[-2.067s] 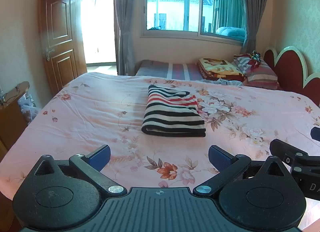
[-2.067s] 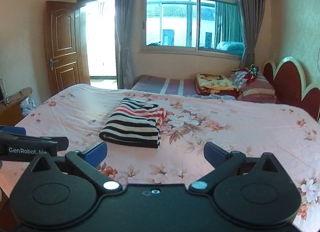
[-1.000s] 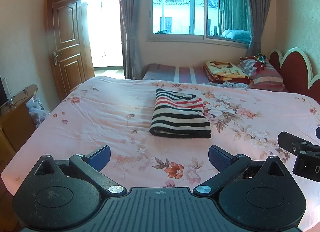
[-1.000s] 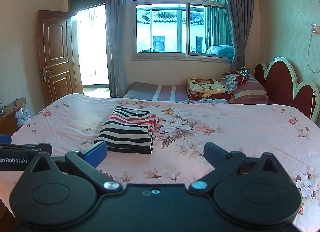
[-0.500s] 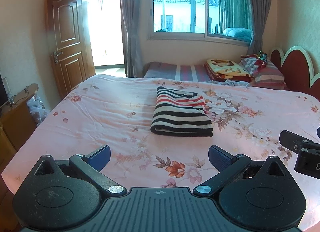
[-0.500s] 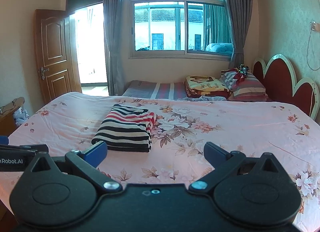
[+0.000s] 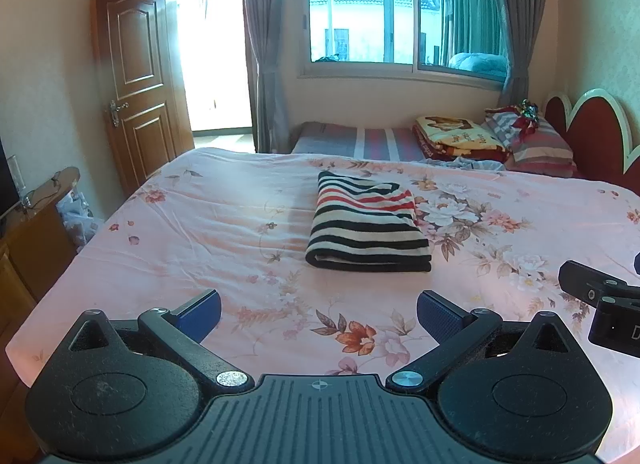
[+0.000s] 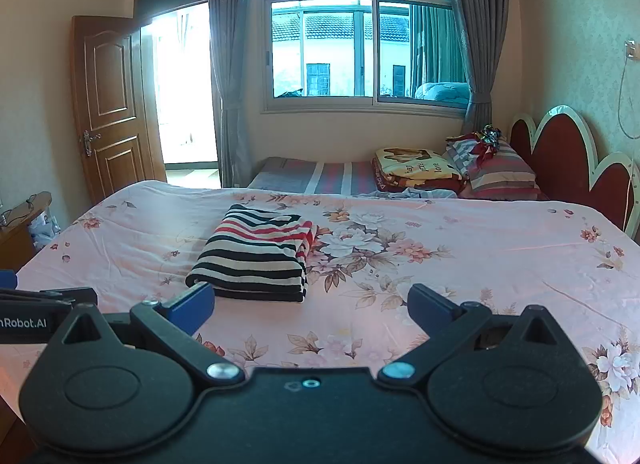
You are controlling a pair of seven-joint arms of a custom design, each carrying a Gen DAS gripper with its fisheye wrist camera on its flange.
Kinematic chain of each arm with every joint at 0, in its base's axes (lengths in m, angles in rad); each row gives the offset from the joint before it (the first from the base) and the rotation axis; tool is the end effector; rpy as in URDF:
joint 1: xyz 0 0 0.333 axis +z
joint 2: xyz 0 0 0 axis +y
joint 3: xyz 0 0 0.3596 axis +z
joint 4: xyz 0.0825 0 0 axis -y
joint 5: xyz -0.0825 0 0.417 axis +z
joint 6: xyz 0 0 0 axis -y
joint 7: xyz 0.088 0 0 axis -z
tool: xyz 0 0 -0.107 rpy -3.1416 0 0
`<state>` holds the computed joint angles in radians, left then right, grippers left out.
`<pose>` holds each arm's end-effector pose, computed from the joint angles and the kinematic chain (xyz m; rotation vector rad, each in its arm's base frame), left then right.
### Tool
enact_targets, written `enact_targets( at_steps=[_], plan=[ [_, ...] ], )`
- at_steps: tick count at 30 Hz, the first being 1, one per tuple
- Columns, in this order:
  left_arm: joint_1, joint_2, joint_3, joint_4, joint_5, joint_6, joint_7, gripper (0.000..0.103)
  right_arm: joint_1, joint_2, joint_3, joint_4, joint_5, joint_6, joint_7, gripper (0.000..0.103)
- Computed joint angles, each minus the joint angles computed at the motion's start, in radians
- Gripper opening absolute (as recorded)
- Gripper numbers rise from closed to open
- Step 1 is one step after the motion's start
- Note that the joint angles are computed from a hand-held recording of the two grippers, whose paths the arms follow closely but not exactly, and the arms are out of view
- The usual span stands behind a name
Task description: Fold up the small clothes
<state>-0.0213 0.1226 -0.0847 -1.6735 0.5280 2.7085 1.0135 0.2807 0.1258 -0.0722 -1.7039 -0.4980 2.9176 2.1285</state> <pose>0.6827 -0.0864 0.6670 -1.6697 1.5374 -0.7616 0.6631 0.1741 0.6733 -1.5799 1.4610 -0.9063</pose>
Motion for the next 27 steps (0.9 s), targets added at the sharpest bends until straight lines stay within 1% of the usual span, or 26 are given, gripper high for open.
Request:
enact_targets(
  at_steps=[5,20,24,27],
  plan=[
    [-0.002,0.005,0.001,0.006,0.007,-0.005,-0.004,0.103,-0.005,0.006,0.006,0.003,0.033,-0.002,-0.026,0.102],
    [0.001,0.024,0.000,0.023,-0.025,-0.015,0.026,0.103,0.002,0.022,0.003,0.015,0.087,-0.011,-0.082,0.102],
    [0.005,0.032,-0.002,0.023,-0.044,0.006,0.052,0.103,0.005,0.029,0.001,0.022,0.099,-0.014,-0.094,0.102],
    [-0.001,0.039,0.005,0.028,-0.019,0.013,0.047,0.103,0.009,0.036,-0.003,0.029,0.105,-0.017,-0.099,0.102]
  ],
)
